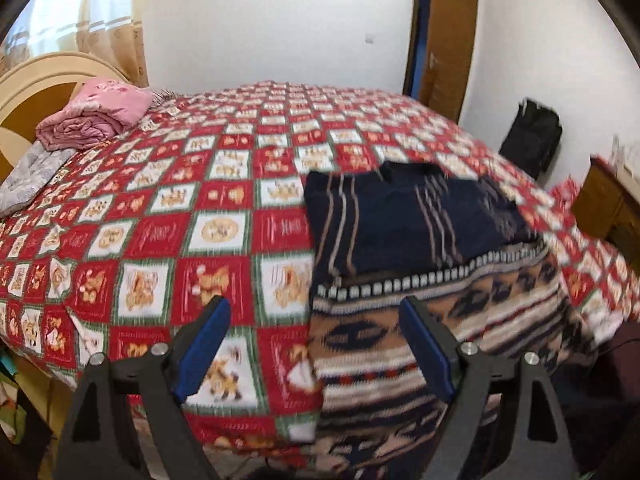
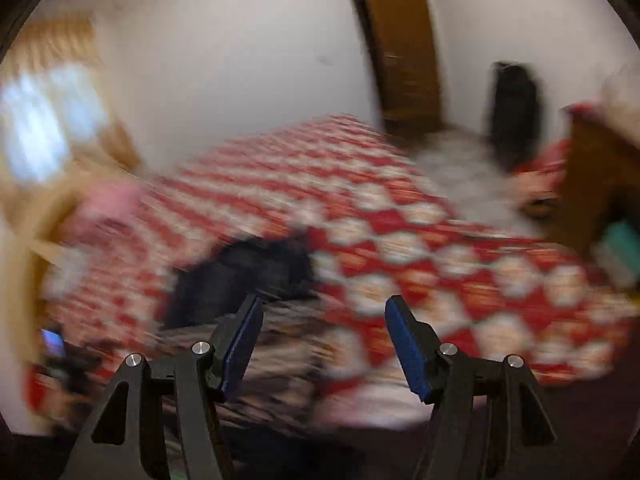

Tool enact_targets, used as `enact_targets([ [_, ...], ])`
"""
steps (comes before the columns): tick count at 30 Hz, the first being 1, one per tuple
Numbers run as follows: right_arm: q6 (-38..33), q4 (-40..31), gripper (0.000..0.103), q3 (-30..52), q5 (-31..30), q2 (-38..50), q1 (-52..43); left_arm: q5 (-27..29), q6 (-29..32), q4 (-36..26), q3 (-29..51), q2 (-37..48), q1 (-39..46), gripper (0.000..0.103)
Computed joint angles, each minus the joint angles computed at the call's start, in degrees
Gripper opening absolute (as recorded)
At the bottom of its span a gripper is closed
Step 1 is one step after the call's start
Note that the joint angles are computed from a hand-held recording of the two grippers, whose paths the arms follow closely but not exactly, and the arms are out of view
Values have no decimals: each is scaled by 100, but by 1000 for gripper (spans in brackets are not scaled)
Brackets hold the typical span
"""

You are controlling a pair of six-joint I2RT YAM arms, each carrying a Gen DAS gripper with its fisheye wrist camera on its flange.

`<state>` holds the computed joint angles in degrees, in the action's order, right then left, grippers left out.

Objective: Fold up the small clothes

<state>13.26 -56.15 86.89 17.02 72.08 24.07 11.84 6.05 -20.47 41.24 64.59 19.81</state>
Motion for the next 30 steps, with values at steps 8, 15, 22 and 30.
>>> enact_targets([
  [8,62,-240,65,-1209,574,256,695,72,731,-420,-230,-203,138,89],
  [15,324,1501,65,-2714,-2050,993,206,710,700,-1148,-173,409,470,89],
  [22,762,2207,65,-3165,-2974,1230,-239,699,1390,-1898,-593,-111,-23,89],
  [30,804,2135,65,-2997,-3135,1216,-312,1014,2206,-2169,-833,-1054,-898,89],
])
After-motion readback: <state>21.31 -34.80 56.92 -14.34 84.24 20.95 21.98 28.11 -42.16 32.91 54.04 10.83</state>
